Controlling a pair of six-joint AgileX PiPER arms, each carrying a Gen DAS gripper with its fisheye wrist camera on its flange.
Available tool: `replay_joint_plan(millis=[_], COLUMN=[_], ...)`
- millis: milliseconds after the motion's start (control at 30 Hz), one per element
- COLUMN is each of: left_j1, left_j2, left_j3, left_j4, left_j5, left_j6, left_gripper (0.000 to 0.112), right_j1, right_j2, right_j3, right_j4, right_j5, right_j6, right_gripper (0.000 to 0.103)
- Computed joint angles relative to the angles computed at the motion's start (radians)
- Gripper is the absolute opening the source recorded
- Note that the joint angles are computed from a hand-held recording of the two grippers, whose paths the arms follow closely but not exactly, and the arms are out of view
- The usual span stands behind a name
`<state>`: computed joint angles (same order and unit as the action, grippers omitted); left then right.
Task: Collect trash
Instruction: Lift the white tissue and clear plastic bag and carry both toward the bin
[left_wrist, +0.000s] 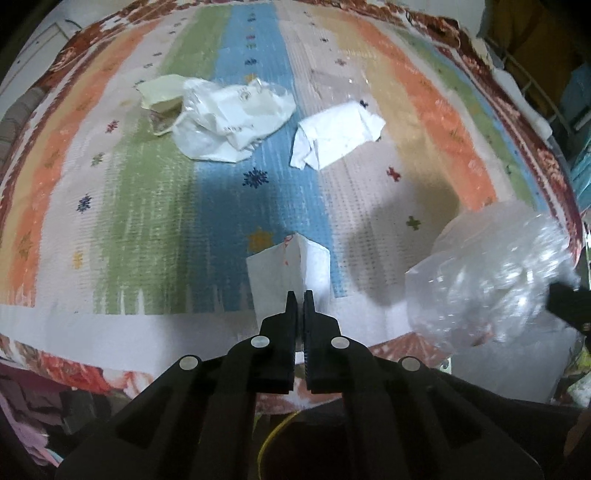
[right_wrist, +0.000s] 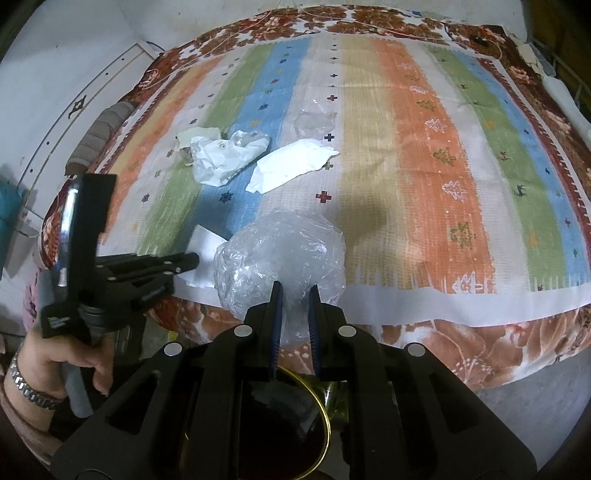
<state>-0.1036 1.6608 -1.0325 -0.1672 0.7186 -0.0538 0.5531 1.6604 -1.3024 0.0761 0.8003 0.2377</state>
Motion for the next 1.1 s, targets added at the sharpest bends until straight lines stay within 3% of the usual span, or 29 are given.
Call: replay_joint_plan(millis=[367, 467, 767, 1100], left_j1=[0.000, 0.036, 0.079, -0.017], left_j2=[-0.190, -0.210, -0.342, -0.483], left_j3=[0.041, 0.047, 0.072, 0.167], left_j4=[-0.060, -0.139, -0.195, -0.161], left_j5=[0.040, 0.064, 0.104, 0.108], left_j6=[0.008, 0.057, 0.101, 0.006], left_gripper=[0.003, 0.002, 0.003, 0.003], right_j1=[0.036, 0.057, 0.130, 0.203], right_j2=[-0.066, -0.089, -0.164, -0.240], right_j3=[0.066, 0.091, 0.167, 0.254], right_j4=[-0.050, -0.073, -0.114, -0.173], right_j5=[-0.031, -0.039, -0.073, -0.102], right_j6=[0.033, 0.056, 0.105, 0.177], right_gripper=[0.012, 0.012, 0.012, 0.012])
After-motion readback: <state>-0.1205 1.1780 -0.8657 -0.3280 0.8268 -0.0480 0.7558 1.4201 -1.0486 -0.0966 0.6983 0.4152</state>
